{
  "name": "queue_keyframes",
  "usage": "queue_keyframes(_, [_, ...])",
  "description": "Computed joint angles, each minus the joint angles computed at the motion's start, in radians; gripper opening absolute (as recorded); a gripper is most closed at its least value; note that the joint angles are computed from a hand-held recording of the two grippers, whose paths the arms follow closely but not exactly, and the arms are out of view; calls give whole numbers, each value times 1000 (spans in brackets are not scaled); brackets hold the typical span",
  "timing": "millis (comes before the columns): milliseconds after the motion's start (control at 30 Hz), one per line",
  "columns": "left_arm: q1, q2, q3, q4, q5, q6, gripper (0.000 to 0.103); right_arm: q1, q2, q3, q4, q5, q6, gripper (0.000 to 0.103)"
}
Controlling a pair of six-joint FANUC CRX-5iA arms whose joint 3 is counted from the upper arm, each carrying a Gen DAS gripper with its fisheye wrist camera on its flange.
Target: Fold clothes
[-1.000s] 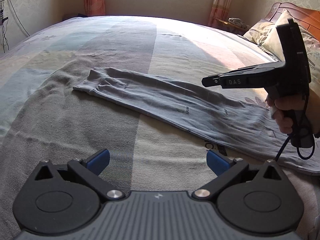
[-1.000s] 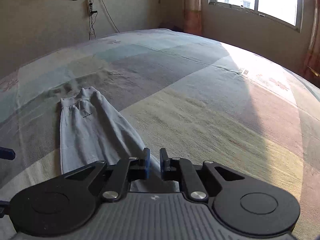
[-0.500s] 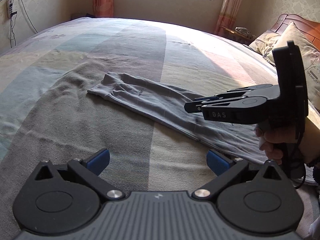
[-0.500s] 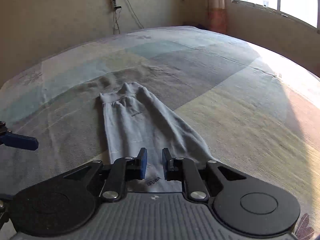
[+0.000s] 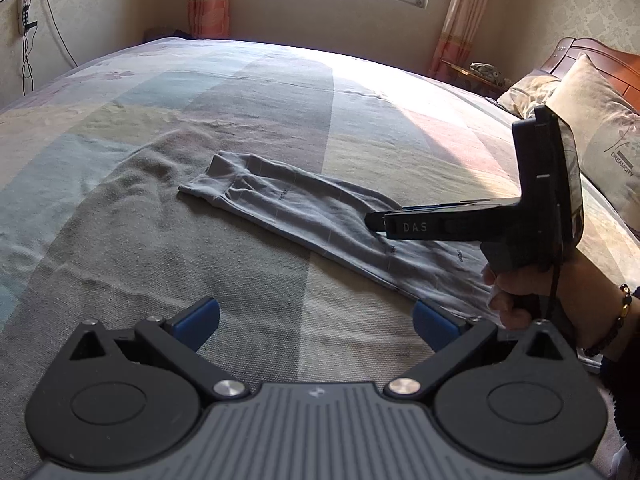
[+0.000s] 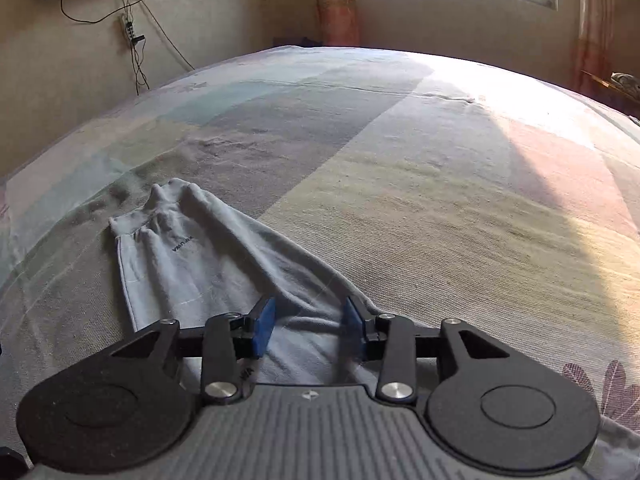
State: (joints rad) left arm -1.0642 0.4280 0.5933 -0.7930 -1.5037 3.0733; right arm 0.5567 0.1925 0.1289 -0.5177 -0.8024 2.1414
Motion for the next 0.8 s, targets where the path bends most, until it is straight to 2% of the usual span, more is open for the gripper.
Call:
queue_keyframes(100, [1,0,-2,1,9,-5,102,-41,-7,45,-100,-115,124,58])
queue_keyframes(200, [1,8,8,5,10,-20,102,-7,-59,-13,51,-51,99,58])
queue_keyframes(333, [0,13,12,5,31,-42,102,-69,-122,-52,163,-85,54,63])
queue_keyframes(400, [1,20,14,7,47,-58,102,-105,-173,-98,232,-85,4,77])
queue_keyframes(500, [8,29,9,19,87,-88,102,-190,-271,-175,258,-117,-16,85])
queue_keyframes(567, [21,23,-8,43,139,-99,102,-261,-338,-220,219,-133,26,88])
queue_keyframes(600, [30,16,-18,56,172,-106,102,-304,-379,-252,189,-126,51,98])
queue_keyframes(633, [41,9,-28,69,206,-113,102,-351,-417,-279,154,-123,80,103])
queue_keyframes(700, [70,20,4,84,221,-223,102,-439,-466,-318,74,-116,154,103])
queue_keyframes(800, [128,53,79,117,215,-431,102,-513,-471,-328,29,-122,152,103])
